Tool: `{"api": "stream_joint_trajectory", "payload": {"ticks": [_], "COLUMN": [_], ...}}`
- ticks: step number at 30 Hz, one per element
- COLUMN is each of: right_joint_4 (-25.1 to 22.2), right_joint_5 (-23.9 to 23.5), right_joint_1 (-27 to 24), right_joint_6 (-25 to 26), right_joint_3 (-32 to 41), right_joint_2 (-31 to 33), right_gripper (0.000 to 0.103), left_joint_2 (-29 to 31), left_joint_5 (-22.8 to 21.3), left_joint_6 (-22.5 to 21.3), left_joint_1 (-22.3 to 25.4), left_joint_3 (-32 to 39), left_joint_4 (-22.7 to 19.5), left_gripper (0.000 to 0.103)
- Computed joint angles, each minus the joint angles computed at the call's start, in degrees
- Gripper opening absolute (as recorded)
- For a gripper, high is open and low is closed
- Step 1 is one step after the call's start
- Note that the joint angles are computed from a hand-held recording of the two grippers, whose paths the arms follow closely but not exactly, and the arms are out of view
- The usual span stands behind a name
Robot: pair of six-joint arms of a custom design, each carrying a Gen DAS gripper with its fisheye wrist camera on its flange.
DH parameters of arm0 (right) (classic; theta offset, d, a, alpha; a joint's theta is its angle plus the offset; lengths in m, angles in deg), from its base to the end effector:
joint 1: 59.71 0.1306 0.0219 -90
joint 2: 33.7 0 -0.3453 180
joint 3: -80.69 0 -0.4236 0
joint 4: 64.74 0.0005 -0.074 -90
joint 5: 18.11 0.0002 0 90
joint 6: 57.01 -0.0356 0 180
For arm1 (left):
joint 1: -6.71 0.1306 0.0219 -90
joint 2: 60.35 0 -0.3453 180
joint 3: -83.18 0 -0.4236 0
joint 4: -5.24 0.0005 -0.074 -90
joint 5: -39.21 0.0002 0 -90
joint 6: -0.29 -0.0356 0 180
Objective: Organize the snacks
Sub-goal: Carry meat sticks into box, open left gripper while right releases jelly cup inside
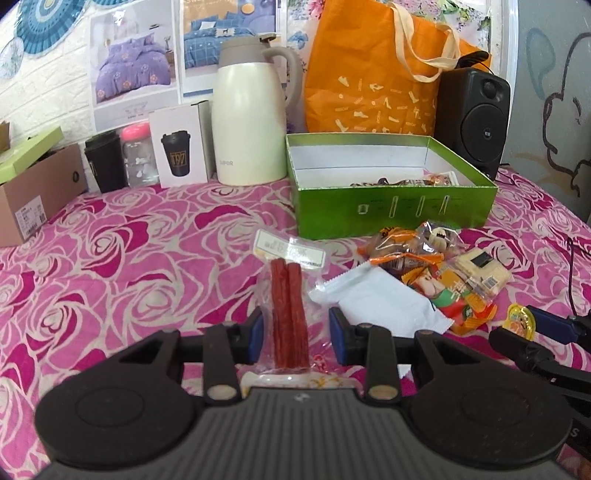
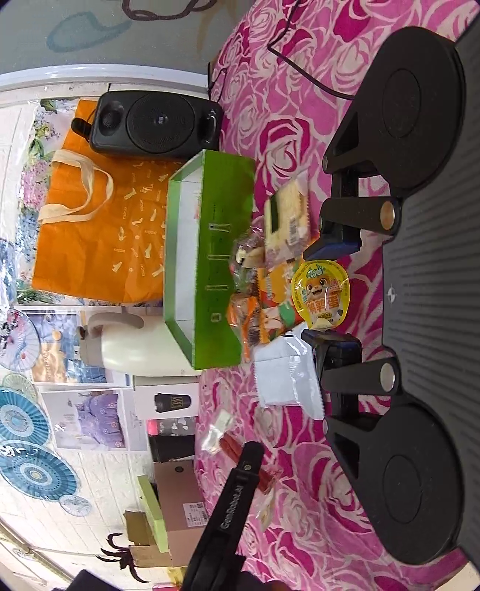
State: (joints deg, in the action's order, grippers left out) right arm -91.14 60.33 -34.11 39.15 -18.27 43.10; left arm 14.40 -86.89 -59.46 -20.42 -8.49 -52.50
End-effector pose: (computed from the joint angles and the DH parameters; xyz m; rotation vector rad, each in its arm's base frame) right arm 0.4176 0.2074 0.4568 -0.6674 1.8565 0.4199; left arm 0.3799 -0.1717 0.4915 -0.3553 2.1449 0.1785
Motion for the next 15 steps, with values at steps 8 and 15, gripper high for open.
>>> {"api": "stream_joint_trajectory", "payload": {"ticks": [8, 15], "right_joint_4": [3.9, 3.4], "right_joint_5": [0.1, -0.6], "right_joint_1": [-0.4, -0.1], "right_joint_6": [-1.2, -1.0], "right_joint_3": [4.1, 8.0], "right_joint_2": [2.1, 5.2], "right_gripper": [0.068, 0.068], "left_joint_2": [3.7, 6.4], "left_joint_5": [-2.3, -3.1], "left_joint_6": [-3.1, -6.9], "left_joint_1": [0.4, 0.5], "left_joint_3": [4.2, 7.2], "left_joint_4": [4.7, 7.7], "left_gripper": [0.033, 0.034]}}
